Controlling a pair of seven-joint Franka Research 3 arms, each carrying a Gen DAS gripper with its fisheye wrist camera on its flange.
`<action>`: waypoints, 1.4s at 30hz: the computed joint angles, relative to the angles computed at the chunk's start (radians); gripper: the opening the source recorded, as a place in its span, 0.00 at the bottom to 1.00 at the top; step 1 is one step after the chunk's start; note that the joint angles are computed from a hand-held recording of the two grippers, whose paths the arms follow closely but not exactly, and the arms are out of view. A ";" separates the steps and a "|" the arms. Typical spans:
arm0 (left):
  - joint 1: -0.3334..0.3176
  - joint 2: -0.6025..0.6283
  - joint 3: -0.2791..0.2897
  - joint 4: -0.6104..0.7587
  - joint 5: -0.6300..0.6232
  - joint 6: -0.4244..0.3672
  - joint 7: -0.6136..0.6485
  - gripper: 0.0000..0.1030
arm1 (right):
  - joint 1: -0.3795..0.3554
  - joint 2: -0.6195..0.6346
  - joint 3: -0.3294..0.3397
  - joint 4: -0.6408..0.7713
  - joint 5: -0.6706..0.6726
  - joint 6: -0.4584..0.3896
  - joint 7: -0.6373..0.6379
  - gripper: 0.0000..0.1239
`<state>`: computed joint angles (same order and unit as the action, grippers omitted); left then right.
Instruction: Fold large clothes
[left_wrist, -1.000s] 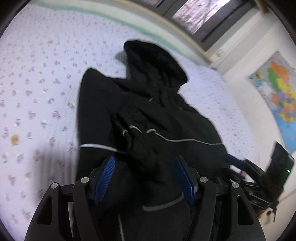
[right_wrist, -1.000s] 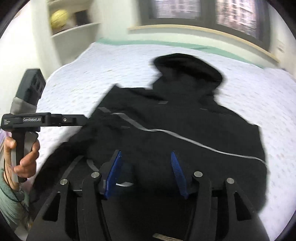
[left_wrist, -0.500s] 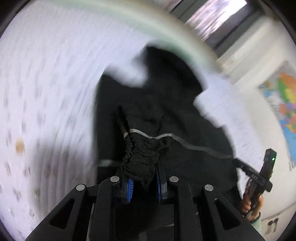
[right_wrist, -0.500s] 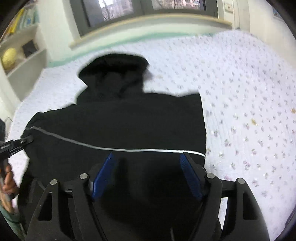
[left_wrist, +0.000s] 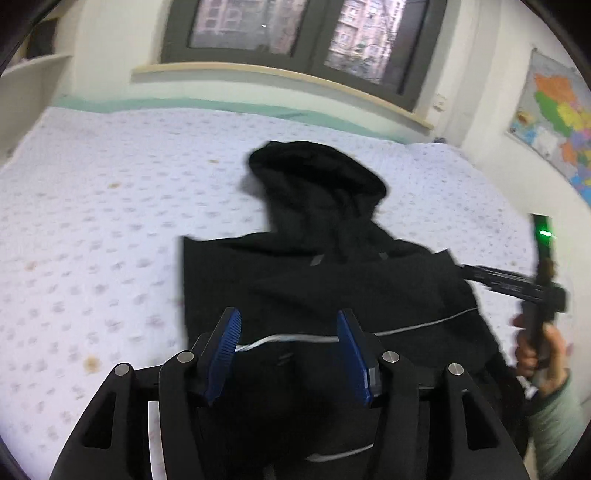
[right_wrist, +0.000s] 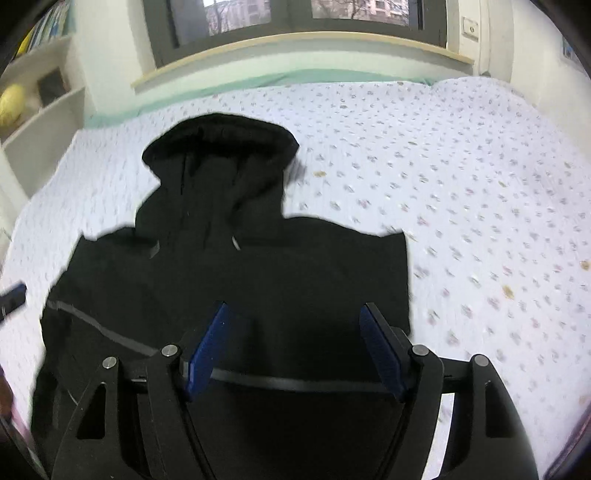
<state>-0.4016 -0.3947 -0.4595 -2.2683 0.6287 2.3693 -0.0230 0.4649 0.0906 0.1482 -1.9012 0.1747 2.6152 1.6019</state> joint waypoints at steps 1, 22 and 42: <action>0.002 0.020 0.018 -0.004 -0.005 0.054 0.003 0.54 | -0.002 0.047 0.002 0.053 0.024 -0.043 0.003 0.62; 0.006 0.029 0.003 -0.109 -0.101 0.126 -0.067 0.53 | -0.018 -0.236 0.020 -0.334 0.182 -0.013 -0.248 0.58; 0.012 0.077 -0.051 -0.177 0.285 0.172 -0.403 0.53 | 0.082 -0.267 -0.003 -0.535 0.386 0.378 -0.460 0.60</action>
<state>-0.3898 -0.3177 -0.5104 -2.4449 0.9133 2.5411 -0.4257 0.5469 -0.1765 0.1453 -2.4362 0.5609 2.9929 1.1422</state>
